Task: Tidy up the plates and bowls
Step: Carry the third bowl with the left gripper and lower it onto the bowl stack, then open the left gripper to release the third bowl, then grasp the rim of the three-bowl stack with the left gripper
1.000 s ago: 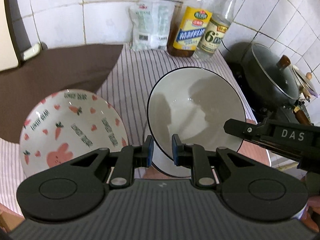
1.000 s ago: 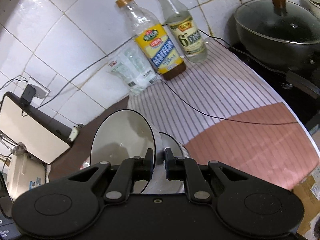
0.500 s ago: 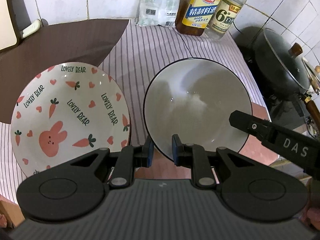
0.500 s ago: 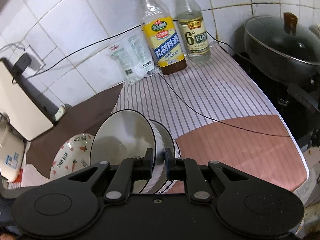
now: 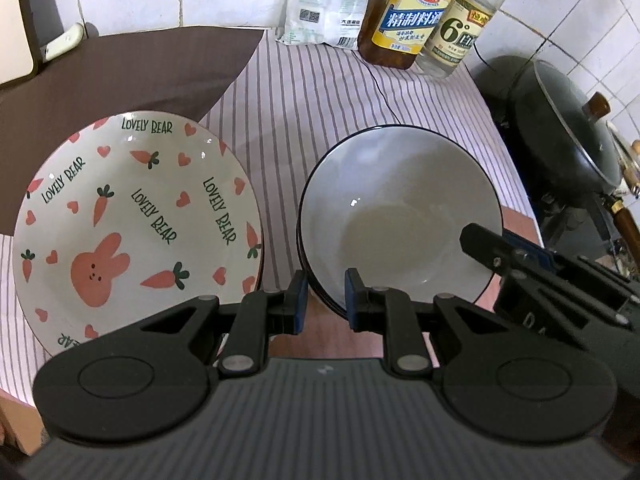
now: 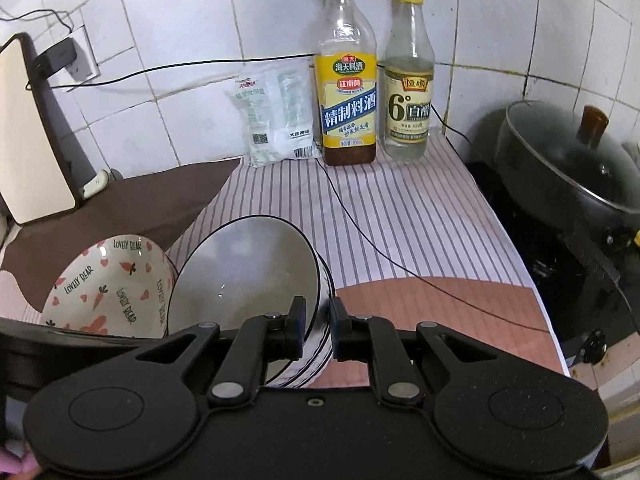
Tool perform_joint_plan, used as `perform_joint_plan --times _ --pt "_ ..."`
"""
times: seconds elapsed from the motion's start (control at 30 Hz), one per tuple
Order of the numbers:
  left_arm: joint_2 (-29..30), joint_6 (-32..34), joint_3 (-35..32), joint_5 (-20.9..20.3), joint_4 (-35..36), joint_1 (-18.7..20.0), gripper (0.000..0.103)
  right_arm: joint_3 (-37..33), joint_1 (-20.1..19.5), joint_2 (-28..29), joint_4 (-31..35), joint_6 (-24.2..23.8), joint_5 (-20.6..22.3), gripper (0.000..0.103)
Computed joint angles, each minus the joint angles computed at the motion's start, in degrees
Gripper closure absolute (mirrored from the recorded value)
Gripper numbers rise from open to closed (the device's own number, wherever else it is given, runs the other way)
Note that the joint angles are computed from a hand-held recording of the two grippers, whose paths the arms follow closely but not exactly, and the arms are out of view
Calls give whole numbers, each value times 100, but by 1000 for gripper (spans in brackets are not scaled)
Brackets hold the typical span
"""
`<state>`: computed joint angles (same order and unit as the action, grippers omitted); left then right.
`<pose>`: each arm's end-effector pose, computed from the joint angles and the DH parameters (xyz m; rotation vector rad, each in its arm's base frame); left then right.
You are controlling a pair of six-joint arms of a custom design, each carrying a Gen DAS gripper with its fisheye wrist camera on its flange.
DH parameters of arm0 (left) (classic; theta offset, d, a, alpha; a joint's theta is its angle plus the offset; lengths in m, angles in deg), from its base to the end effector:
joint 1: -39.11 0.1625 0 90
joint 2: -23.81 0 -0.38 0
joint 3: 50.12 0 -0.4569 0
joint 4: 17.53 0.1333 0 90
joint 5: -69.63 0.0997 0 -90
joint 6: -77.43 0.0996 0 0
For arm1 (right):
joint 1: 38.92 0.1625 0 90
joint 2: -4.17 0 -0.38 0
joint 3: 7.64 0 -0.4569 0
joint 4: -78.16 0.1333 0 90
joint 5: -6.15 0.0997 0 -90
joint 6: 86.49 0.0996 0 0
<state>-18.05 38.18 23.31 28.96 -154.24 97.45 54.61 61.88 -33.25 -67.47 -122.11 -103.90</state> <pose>-0.2345 -0.7782 0.1403 -0.3089 2.4156 -0.9106 0.2567 -0.8164 0.1722 0.9172 -2.4635 0.6066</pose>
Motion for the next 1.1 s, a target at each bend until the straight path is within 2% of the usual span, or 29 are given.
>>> perform_joint_plan --times 0.13,0.23,0.33,0.57,0.73,0.87,1.1 --pt "-102 12 203 31 -327 -35 79 271 -2 -88 -460 -483 58 87" --pt "-236 32 444 47 -647 -80 74 447 -26 -214 -636 -658 275 80" --pt "-388 45 713 38 -1015 -132 74 662 -46 -388 -858 -868 505 76" --pt "-646 208 1229 144 -1766 -282 73 1186 -141 -856 -1073 -1080 1023 70" --pt "-752 573 1605 232 -2555 -396 73 1564 -291 -1193 -1126 -1199 1476 66" --pt "-745 919 1858 289 -3305 -467 73 1859 -403 -1442 -1111 -1481 1778 53" --pt "-541 1599 2074 408 -4422 -521 69 2237 -632 -1684 -1091 -2080 2179 38"
